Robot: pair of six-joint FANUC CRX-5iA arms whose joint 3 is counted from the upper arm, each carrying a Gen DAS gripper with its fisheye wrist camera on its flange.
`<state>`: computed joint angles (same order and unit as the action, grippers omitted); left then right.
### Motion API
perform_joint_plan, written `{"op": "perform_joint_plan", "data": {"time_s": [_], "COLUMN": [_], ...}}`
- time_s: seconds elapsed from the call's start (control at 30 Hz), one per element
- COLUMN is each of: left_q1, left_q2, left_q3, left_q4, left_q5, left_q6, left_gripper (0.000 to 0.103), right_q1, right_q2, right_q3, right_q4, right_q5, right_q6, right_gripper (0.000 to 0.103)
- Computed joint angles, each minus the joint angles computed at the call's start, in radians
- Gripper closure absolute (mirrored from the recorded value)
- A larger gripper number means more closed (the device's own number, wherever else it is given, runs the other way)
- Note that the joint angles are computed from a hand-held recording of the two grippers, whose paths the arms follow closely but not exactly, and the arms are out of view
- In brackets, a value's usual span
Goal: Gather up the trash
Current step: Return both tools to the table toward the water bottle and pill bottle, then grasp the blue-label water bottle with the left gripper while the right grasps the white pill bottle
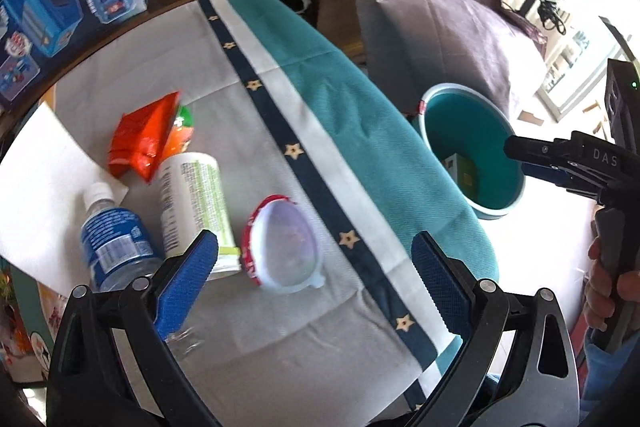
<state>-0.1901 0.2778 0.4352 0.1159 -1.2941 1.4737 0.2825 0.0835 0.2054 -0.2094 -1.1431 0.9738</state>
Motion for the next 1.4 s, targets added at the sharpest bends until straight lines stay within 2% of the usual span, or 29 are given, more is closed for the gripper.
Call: {"op": "perform_joint_plan", "data": {"time_s": [0.23, 0.43, 0.77, 0.8, 0.83, 0.87, 0.9, 1.17, 1.23, 1.27, 1.4], "left_q1": [0.115, 0.194, 0.203, 0.212, 0.223, 0.236, 0.246, 0.310, 0.325, 0.329, 0.333], "left_q2": [-0.100, -0.118, -0.098, -0.106, -0.121, -0.133, -0.139, -0.169, -0.169, -0.168, -0.162], "left_q3": [-0.115, -0.170, -0.218, -0.237, -0.265, -0.289, -0.300, -0.356, -0.365, -0.365, -0.365], "left_q4": [-0.021, -0.015, 0.011, 0.029, 0.055, 0.085, 0.104, 0.177, 0.199, 0.201, 0.201], "left_q5": [0.038, 0.038, 0.043, 0.056, 0.077, 0.093, 0.093, 0.085, 0.085, 0.084, 0.078], "left_q6": [0.061, 0.111, 0.054, 0.039, 0.020, -0.004, -0.023, -0.099, -0.113, -0.119, -0.121], "left_gripper": [0.006, 0.006, 0.006, 0.006, 0.012, 0.028, 0.031, 0.031, 0.031, 0.031, 0.028], "right_q1": [0.080, 0.130, 0.192, 0.200, 0.207, 0.214, 0.223, 0.279, 0.290, 0.294, 0.296], "right_q2": [0.025, 0.064, 0.147, 0.160, 0.174, 0.191, 0.201, 0.375, 0.418, 0.442, 0.529], "right_q3": [0.035, 0.079, 0.190, 0.209, 0.229, 0.253, 0.268, 0.513, 0.572, 0.606, 0.719], "right_q4": [0.021, 0.029, 0.045, 0.048, 0.049, 0.049, 0.051, 0.020, 0.015, 0.009, -0.015], "right_q5": [-0.032, -0.069, -0.139, -0.148, -0.157, -0.166, -0.171, -0.242, -0.261, -0.278, -0.362], "right_q6": [-0.009, -0.012, -0.013, -0.008, -0.003, 0.004, 0.005, 0.095, 0.114, 0.125, 0.122], "right_gripper": [0.027, 0.027, 0.027, 0.027, 0.027, 0.027, 0.027, 0.027, 0.031, 0.037, 0.038]}}
